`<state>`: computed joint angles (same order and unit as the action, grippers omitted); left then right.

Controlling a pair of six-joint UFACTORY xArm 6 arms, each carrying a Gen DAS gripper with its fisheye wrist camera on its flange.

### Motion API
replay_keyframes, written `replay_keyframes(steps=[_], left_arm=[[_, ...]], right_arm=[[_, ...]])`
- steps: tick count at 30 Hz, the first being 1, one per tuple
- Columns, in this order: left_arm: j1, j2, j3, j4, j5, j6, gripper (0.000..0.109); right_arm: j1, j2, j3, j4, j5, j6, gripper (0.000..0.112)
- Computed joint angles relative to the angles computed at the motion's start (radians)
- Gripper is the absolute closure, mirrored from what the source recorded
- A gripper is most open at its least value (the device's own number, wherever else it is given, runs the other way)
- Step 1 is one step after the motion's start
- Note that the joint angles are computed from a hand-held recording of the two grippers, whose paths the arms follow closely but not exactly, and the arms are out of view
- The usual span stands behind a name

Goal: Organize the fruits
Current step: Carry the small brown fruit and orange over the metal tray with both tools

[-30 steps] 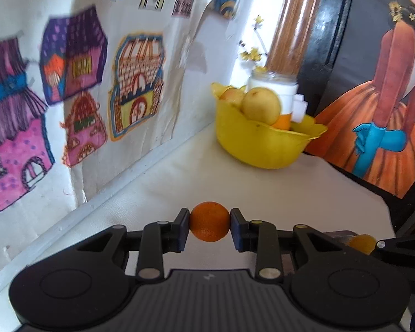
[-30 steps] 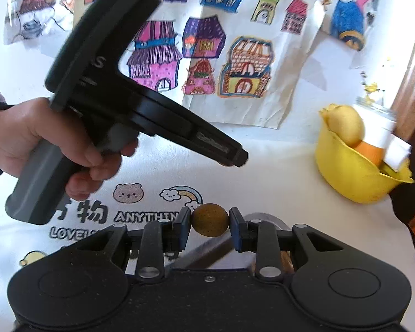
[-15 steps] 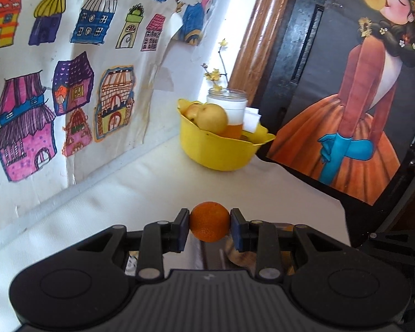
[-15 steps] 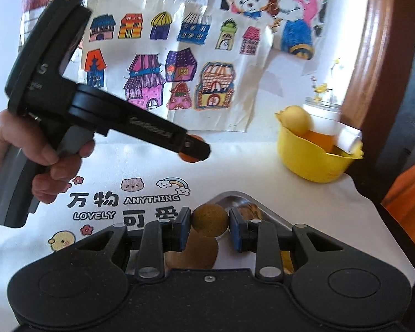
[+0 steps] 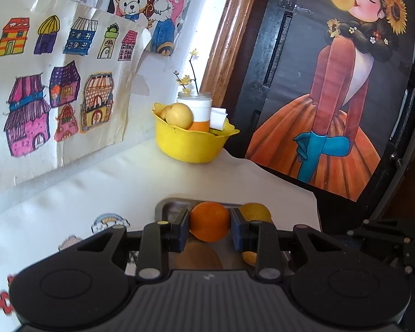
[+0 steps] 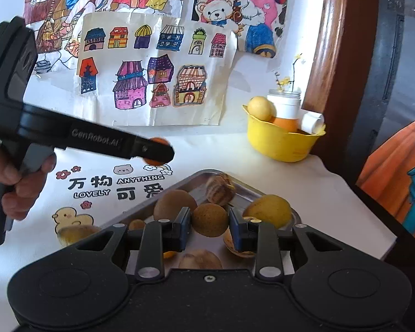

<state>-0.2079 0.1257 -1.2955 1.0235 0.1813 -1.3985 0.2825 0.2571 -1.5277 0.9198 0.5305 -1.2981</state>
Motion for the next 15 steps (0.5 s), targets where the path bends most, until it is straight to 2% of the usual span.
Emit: replay_keyframes(steps=[7, 15], left_arm=[[-0.051, -0.036, 0.036, 0.198, 0.048, -0.188, 0.075], [-0.095, -0.076, 0.083, 0.278, 0.078, -0.266, 0.075]], right_arm=[[-0.002, -0.085, 0.126, 0.104, -0.048, -0.118, 0.080], [0.007, -0.159, 0.246, 0.225, -0.122, -0.232, 0.080]])
